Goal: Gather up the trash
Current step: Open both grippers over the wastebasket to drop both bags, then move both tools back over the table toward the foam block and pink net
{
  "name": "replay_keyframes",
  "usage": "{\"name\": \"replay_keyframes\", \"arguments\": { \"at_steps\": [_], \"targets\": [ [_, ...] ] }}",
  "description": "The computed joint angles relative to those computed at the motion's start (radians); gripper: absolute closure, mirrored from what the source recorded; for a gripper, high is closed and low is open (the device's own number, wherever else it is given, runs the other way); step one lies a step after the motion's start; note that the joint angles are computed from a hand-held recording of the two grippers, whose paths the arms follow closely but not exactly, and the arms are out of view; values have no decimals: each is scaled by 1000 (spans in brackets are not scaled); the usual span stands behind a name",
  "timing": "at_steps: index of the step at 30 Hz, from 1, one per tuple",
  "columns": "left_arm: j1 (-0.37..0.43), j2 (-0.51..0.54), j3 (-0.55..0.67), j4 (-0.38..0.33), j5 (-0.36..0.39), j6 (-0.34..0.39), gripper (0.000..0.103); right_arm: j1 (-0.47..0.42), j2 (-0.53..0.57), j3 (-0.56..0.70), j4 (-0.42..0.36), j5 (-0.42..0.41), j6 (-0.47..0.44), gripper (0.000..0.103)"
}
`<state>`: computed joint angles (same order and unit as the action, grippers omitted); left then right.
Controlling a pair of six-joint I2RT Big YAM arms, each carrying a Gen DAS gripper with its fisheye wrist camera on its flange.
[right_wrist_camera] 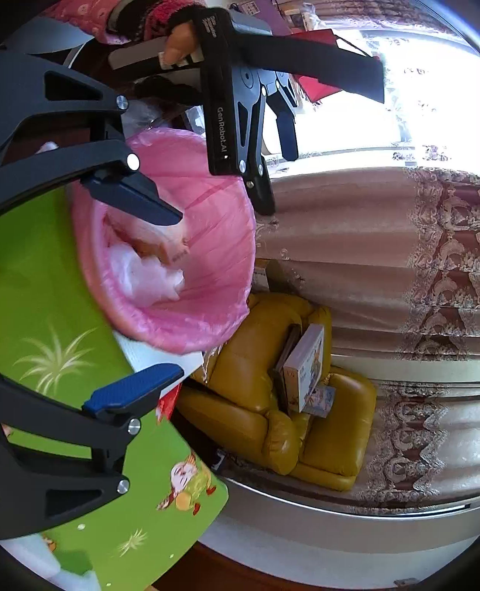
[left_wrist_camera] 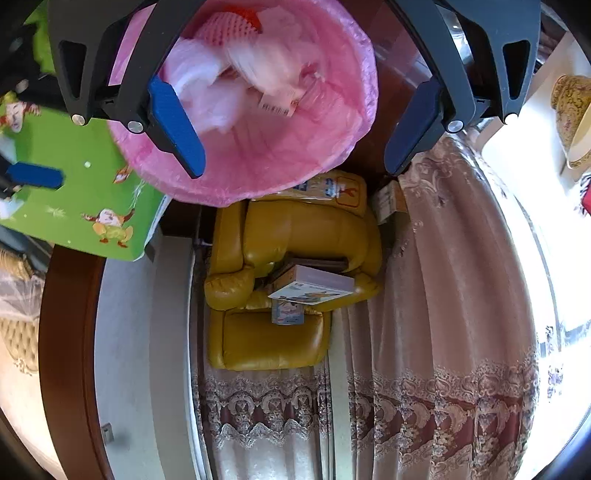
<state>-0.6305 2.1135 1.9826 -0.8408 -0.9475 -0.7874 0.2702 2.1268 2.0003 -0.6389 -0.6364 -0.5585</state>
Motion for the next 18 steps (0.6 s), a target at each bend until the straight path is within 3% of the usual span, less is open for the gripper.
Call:
{"name": "replay_keyframes", "arguments": {
  "at_steps": [6,11,14,18],
  "targets": [
    [-32,2,-6,-33,-20,-37,9,-64,-61,-91,63,-30,21,28],
    [-58,31,29,1,34,-35,9,-133,-93,-142,117,-25,41,27],
    [-77,92,118,22,85,12,9,-188,-92,-148,137,-25,80,26],
    [-98,241,358,-13,167,92,9,-264,-67,-123,141,12,120,26]
  ]
}}
